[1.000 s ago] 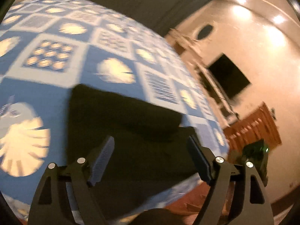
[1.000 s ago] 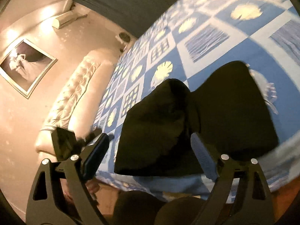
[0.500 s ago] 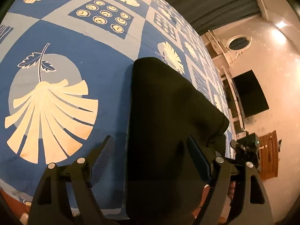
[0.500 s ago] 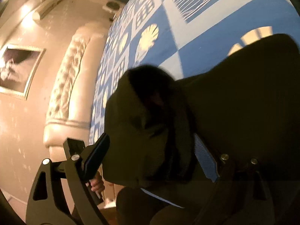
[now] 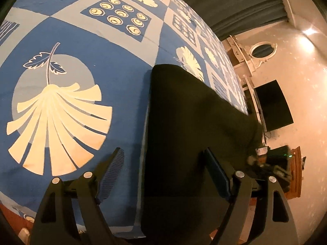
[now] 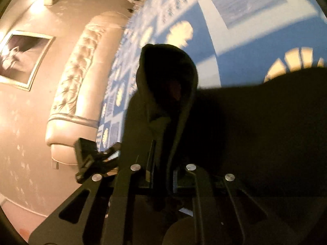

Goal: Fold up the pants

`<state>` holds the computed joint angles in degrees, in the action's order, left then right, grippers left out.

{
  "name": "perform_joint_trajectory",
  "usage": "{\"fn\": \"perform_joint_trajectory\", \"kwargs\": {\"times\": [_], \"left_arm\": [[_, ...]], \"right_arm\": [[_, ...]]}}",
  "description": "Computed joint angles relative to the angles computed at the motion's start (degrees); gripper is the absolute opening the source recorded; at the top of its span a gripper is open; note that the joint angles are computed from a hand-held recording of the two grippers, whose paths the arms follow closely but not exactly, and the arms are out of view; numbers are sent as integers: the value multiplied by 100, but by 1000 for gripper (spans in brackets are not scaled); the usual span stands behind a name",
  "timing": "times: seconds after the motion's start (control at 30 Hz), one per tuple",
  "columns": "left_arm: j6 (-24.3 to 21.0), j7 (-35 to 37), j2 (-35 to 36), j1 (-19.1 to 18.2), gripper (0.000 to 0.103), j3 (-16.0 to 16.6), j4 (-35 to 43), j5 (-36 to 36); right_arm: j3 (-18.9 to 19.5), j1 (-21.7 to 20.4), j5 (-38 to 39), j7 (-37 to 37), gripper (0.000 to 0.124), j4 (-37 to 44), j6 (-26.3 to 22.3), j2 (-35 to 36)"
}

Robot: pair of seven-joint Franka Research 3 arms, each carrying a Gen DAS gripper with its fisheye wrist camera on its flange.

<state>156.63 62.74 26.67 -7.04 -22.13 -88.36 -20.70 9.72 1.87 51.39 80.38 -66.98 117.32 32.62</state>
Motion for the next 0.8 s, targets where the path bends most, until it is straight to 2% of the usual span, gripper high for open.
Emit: {"fn": "perform_joint_trajectory", "kwargs": {"times": [0.17, 0.43, 0.6, 0.8], "left_arm": [[-113, 149, 77, -59, 79, -55, 169, 57], [-551, 286, 507, -275, 79, -65, 830, 206], [-503, 268, 659, -266, 79, -158, 957, 3], [-633, 66, 616, -392, 79, 40, 965, 287]], "right_arm": [[-198, -149, -191, -48, 11, -170, -72, -355], [-478, -377, -222, -51, 11, -1013, -30, -842], [-554, -396, -179, -40, 11, -1372, 88, -893], [-533, -512, 66, -71, 11, -1491, 55, -744]]}}
